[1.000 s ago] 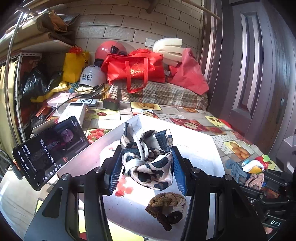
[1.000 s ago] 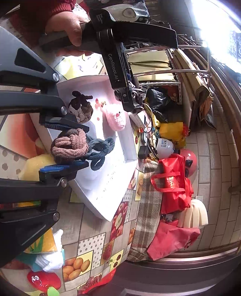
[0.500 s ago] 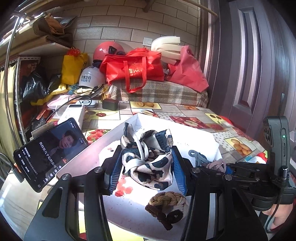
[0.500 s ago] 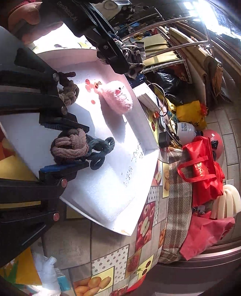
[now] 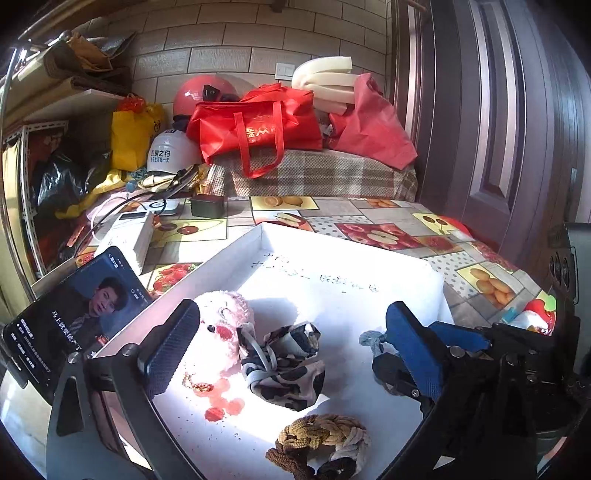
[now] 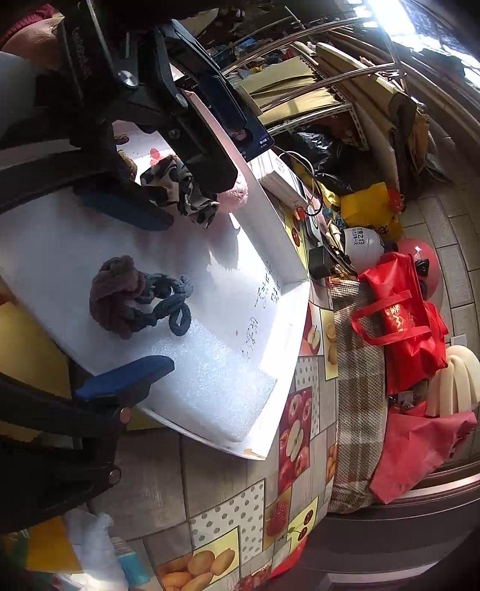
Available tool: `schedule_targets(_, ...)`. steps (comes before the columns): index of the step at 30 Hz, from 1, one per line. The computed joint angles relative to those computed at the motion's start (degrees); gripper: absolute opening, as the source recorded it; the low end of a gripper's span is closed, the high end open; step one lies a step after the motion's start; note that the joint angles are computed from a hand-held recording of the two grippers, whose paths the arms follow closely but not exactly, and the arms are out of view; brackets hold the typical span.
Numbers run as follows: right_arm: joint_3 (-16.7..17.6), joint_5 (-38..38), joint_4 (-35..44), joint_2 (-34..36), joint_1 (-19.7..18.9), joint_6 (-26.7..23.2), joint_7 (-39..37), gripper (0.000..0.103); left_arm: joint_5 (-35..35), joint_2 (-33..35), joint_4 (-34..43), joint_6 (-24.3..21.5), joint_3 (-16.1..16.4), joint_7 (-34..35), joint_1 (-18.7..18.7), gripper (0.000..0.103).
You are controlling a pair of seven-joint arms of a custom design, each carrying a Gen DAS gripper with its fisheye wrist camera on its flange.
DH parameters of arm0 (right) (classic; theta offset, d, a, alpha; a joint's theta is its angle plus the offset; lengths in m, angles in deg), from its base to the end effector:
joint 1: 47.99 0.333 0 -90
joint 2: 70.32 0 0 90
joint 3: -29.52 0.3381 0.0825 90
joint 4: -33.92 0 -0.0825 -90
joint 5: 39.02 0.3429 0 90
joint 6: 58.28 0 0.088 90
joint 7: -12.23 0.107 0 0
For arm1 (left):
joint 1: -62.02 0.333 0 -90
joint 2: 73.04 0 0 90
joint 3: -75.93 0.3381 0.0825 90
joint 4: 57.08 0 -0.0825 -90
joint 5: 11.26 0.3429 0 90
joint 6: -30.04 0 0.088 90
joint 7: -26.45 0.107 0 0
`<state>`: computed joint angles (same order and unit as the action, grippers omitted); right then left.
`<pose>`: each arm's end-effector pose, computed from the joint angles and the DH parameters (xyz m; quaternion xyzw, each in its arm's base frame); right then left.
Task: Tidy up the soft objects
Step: 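Carry the cloth and hair ties into the white box and open both tools, then move both tools back from the box to the pile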
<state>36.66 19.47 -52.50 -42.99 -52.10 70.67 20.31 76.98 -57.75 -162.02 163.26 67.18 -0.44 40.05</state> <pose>0.6924 0.0432 0.4682 -0.8382 0.2998 -0.0693 0.4502 0.5503 -0.2963 0.4674 -0.7112 0.4358 -0.3404 0.4341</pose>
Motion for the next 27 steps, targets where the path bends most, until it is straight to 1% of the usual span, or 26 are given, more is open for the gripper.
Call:
schedule_targets(2,0.6,2.2,-3.1,-1.9,0.0,2.8,-4.4,0.094,0.1,0.2,0.2,-0.9,-0.1,0.5,-0.3,0.103)
schedule_targets(4,0.9,4.4,-5.5,-3.4,0.4,5.6,-8.3,0.103,0.1,0.5,0.8,-1.7,-0.1,1.8,-0.8,0.103)
schedule_targets(6,0.6,6.1,-6.8,-4.2,0.9,7.8,-10.2,0.103,0.9,0.5,0.7,-2.6,-0.1,1.7,-1.3,0.103)
schedule_targets(8,0.1,6.4,-6.6,-4.0,1.5,8.8,-9.7,0.103,1.8,0.3,0.4,-3.4,-0.1,1.0,-1.6,0.103)
schedule_targets(12,-0.5,5.4,-4.4,-2.5,1.7,9.0,-5.1,0.103,3.1,-0.4,-0.6,-5.9,-0.4,-1.4,-2.1,0.103)
schedule_targets(15,0.2,7.7,-4.4,-2.5,0.3,8.4,-5.2,0.103,4.4,-1.2,-1.9,-7.8,-0.7,-4.2,-2.4,0.103)
schedule_targets(17,0.8,11.0,-5.6,-3.4,-0.7,8.3,-7.8,0.103,5.1,-1.7,-2.6,-8.5,-1.0,-6.0,-2.3,0.103)
schedule_targets(20,1.0,16.2,-8.3,-5.4,-1.5,8.0,-13.9,0.103,4.9,-2.3,-3.3,-8.6,-1.4,-7.5,-1.7,0.103)
schedule_targets(25,-0.7,22.1,-12.7,-8.7,-1.5,5.0,-23.0,0.103,4.5,-2.3,-3.4,-10.0,-2.1,-7.6,-2.1,0.103)
schedule_targets(27,-1.9,22.3,-13.2,-9.2,-1.3,3.3,-23.8,0.103,4.3,-2.2,-3.4,-10.7,-2.4,-7.3,-2.5,0.103)
